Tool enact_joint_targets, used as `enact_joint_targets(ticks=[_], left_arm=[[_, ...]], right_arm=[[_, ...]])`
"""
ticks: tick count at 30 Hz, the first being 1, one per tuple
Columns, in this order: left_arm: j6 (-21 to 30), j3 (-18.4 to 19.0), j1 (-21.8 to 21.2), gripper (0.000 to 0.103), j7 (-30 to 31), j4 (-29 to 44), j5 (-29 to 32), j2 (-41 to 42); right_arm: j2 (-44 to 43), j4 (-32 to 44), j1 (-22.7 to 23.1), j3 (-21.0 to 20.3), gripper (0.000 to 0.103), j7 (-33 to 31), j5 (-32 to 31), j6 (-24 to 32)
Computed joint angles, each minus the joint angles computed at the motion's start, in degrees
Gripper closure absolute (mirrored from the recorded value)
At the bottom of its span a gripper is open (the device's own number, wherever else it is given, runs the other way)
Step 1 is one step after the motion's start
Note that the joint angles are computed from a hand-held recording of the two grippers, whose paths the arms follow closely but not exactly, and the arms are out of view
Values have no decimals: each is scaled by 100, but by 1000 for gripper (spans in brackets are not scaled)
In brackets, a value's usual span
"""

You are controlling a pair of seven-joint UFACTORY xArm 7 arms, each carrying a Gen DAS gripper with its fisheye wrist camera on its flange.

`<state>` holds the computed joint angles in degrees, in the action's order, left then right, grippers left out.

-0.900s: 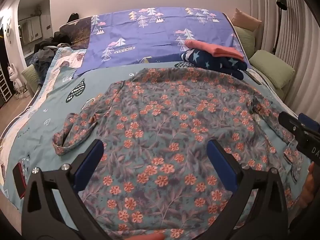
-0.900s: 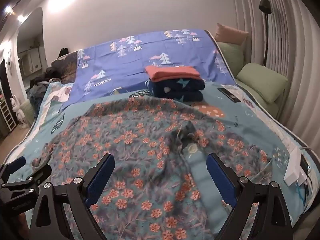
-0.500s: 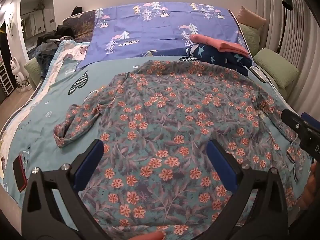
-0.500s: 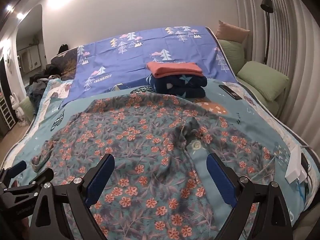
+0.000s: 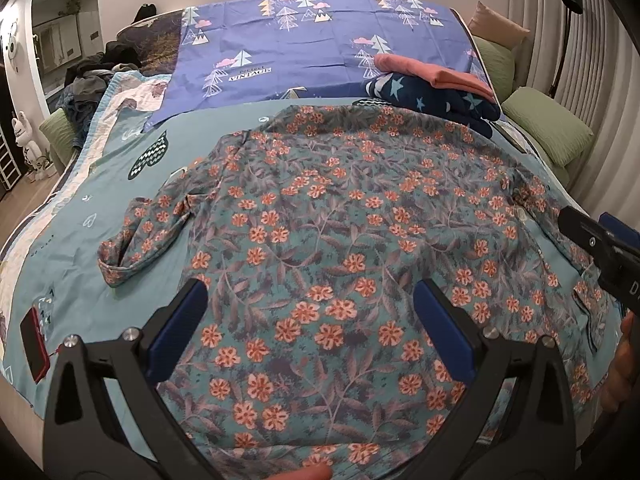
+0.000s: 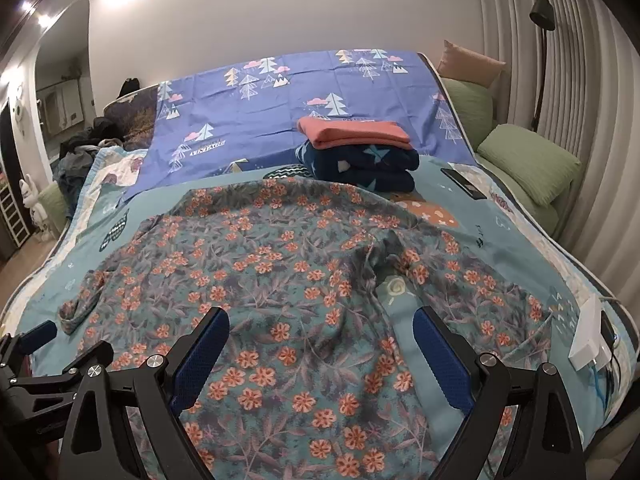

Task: Fold small clothes

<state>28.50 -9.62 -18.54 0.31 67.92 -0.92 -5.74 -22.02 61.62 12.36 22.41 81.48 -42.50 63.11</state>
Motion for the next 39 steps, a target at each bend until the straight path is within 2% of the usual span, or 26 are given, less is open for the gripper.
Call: enact_joint_targets(ticks=[8,17,30,33,36,39], left_arm=[[103,-24,8,1,-137,59,162,10],[242,80,-52,1,356,150,-601,52],[129,76,-28,2,471,105,-762,51],[54,66,-14,2,403,79,-709,42],[-149,27,33,2,130,0,-364,19],[-241,58,32,2,120,-27,-391,9]], right_arm=[[61,61,25,-14,8,-55,0,-54],[160,174,50,-22,8,-55,-86,-51],[276,261,120,-75,8,-39,-138,-54],[278,259,133,-88,8,-36,-144,-55],[274,252,141,-98,8,-41,-141,-60],[276,252,144,-102,8,-43,-138,-67]])
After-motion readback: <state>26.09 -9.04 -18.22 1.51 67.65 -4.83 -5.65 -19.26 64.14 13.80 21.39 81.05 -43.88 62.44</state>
